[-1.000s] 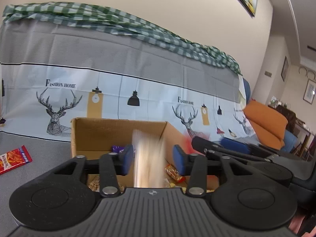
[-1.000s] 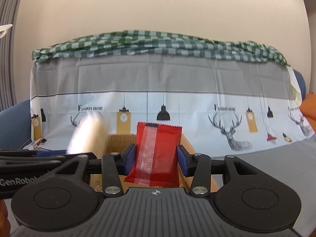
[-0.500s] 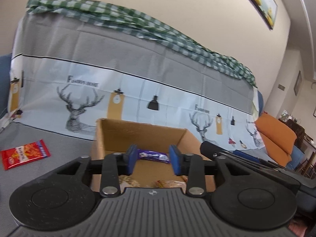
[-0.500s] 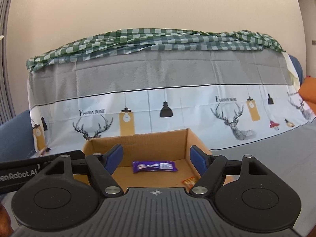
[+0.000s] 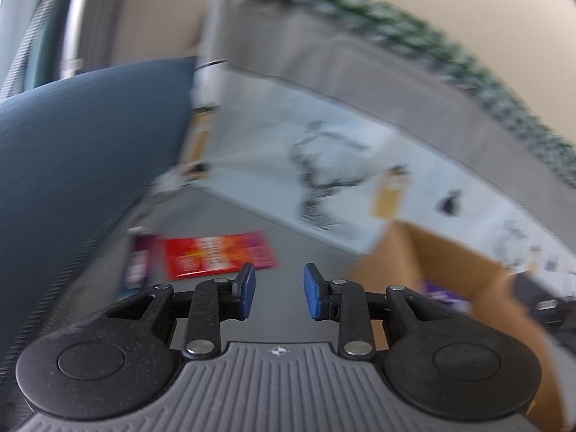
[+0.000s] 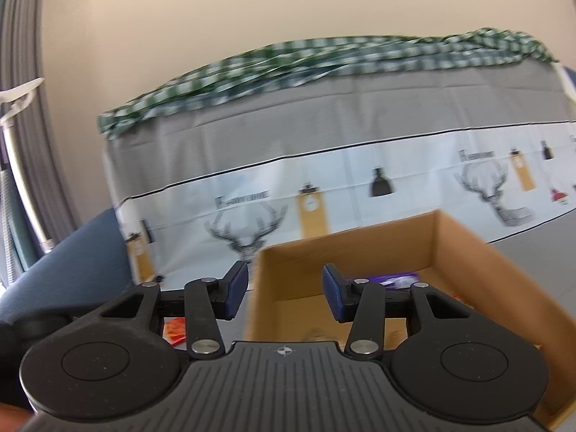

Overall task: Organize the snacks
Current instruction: 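Move both tools back down to the snack pile, then grasp the purple-silver tube pouch with the left tool while the right tool grasps the red spicy bag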

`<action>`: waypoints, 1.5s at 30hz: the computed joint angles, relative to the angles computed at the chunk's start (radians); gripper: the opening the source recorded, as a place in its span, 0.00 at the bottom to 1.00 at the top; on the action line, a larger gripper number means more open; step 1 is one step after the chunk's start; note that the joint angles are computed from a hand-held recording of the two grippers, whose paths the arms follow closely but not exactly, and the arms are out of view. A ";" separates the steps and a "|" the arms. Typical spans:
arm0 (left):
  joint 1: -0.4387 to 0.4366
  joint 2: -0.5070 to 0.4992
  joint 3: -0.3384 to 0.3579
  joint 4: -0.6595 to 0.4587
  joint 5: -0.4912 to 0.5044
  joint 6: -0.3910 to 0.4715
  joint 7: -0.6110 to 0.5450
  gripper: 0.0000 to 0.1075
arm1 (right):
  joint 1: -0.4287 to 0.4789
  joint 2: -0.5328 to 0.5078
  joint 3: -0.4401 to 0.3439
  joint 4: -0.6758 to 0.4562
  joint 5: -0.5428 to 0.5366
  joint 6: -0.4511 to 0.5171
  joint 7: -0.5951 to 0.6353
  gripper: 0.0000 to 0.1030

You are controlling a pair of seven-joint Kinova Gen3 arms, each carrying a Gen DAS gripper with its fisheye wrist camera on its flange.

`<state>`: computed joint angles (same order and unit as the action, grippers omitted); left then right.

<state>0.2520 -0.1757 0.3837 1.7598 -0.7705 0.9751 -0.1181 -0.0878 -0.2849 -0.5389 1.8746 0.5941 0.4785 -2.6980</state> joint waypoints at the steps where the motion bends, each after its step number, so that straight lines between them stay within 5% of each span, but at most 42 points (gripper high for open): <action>1: -0.008 0.003 0.003 0.012 -0.011 0.020 0.015 0.36 | -0.007 0.007 -0.006 -0.005 -0.002 -0.004 0.001 0.43; 5: -0.006 0.038 0.013 0.076 -0.097 0.115 0.090 0.67 | -0.050 0.033 -0.008 -0.020 -0.010 -0.014 0.012 0.43; 14: 0.025 0.122 -0.145 0.047 0.025 0.195 0.031 0.69 | -0.142 0.081 0.016 -0.051 0.016 0.017 -0.003 0.43; 19: 0.033 0.128 -0.165 0.039 0.058 0.196 -0.007 0.64 | -0.220 0.111 0.058 -0.063 0.010 0.038 0.021 0.44; 21: 0.036 0.131 -0.167 0.033 0.065 0.210 -0.019 0.41 | -0.247 0.120 0.067 -0.066 0.024 0.043 0.032 0.44; 24: 0.040 0.135 -0.169 0.026 0.070 0.216 -0.012 0.37 | -0.293 0.135 0.099 -0.083 0.000 0.047 0.079 0.47; 33: -0.006 0.047 -0.182 0.053 0.171 0.169 0.051 0.35 | -0.429 0.328 0.241 -0.325 -0.298 0.179 0.304 0.56; 45: -0.134 -0.071 -0.175 0.097 0.370 0.094 -0.078 0.35 | -0.557 0.749 0.411 -0.792 -0.491 0.511 0.250 0.66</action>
